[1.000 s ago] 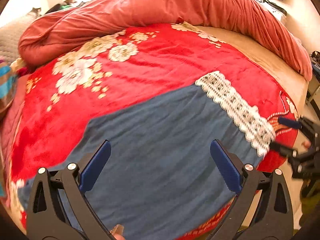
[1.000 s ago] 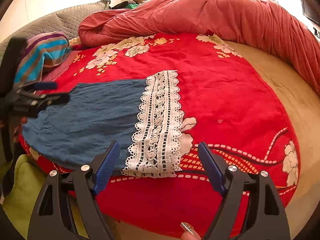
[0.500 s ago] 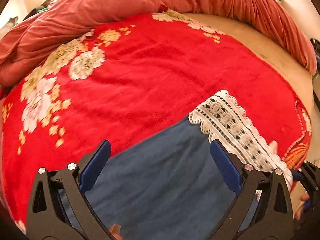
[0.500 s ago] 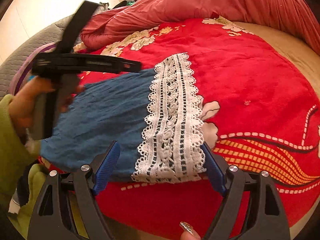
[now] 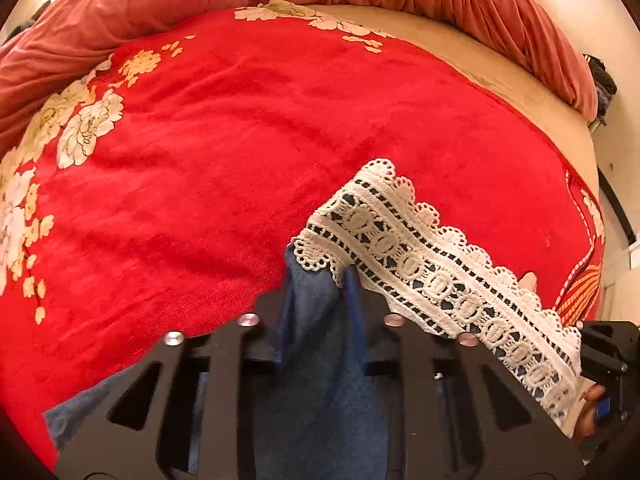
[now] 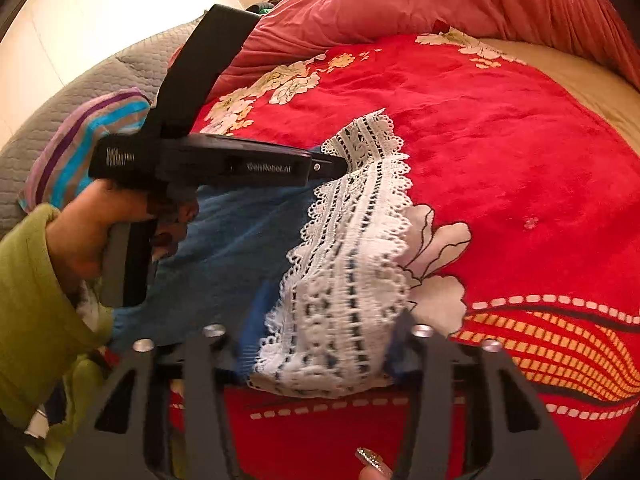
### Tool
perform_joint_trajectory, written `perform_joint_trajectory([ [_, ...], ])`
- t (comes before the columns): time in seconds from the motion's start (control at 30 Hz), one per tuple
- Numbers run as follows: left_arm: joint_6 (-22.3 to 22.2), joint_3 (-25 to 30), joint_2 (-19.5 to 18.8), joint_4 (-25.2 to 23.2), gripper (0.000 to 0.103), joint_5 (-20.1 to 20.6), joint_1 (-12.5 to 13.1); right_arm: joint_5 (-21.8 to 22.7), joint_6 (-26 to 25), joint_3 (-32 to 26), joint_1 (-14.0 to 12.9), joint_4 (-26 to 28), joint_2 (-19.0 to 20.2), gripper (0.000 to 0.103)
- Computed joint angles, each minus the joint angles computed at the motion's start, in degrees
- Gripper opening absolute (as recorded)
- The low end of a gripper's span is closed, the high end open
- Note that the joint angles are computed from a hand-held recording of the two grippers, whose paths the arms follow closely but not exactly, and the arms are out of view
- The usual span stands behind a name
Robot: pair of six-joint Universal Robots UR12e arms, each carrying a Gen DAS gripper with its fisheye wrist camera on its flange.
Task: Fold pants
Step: 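Grasp the lace hem with the left tool while the right tool grasps the lace too, then lift the lace hem with both tools and fold the legs over onto the pants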
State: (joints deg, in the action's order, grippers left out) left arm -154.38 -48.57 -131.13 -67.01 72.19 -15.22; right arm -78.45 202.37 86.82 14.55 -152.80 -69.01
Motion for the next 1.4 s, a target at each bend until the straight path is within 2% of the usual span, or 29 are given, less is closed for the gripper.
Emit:
perform_joint_trajectory([
  [0.1,-3.0,-0.4,0.1,0.1,0.009,-3.9,1.0,0.9,-0.2,-0.3,0.0,0.0,0.1,0.028],
  [0.33,-8.9,-3.7,2.0,4.2,0.007,-14.9,4.1,0.2,-3.4,-2.9,0.9,0.2,0.4,0.027],
  [0.5,-12.8,-6.8,4.1,8.9,0.007,-18.8,6.6,1.8,-7.5,-6.5,2.0,0.6,1.6,0.027],
  [0.67,-16.1,-11.1,6.6,13.5,0.008,-20.1,9.1,5.2,-12.7,-11.6,3.6,3.2,4.1,0.027],
  [0.73,-18.4,-13.3,7.7,15.9,0.012,-19.2,10.2,6.1,-14.3,-13.5,4.3,4.9,5.3,0.027],
  [0.8,-19.9,-15.5,9.1,19.4,0.019,-14.3,10.5,6.7,-16.2,-16.0,5.2,7.5,6.8,0.027],
  [0.83,-20.8,-16.9,9.9,21.2,0.019,-11.1,10.9,7.0,-16.9,-17.0,5.5,8.7,7.4,0.027],
  [0.9,-23.1,-18.7,11.1,23.5,0.02,-8.7,11.7,6.8,-18.5,-19.1,6.4,11.6,8.8,0.027],
  [1.0,-27.7,-22.8,13.5,28.2,0.027,-6.8,13.7,7.1,-21.0,-21.3,7.8,14.6,10.2,0.027],
  [1.17,-34.4,-28.8,16.5,33.3,0.027,-8.9,17.2,7.2,-27.3,-25.0,10.6,19.8,12.3,0.027],
  [1.27,-37.3,-30.8,17.3,34.3,0.036,-12.6,18.5,8.5,-30.4,-25.6,11.7,20.2,12.5,0.028],
  [1.3,-37.7,-31.2,17.4,34.3,0.037,-13.2,18.7,9.3,-31.2,-25.4,11.9,19.6,12.3,0.03],
  [1.37,-37.5,-31.8,17.7,34.1,0.037,-13.9,18.8,10.7,-32.3,-24.3,11.8,17.3,11.3,0.047],
  [1.4,-37.2,-32.1,17.8,34.0,0.038,-14.1,18.7,10.8,-32.3,-24.0,11.7,16.5,11.0,0.048],
])
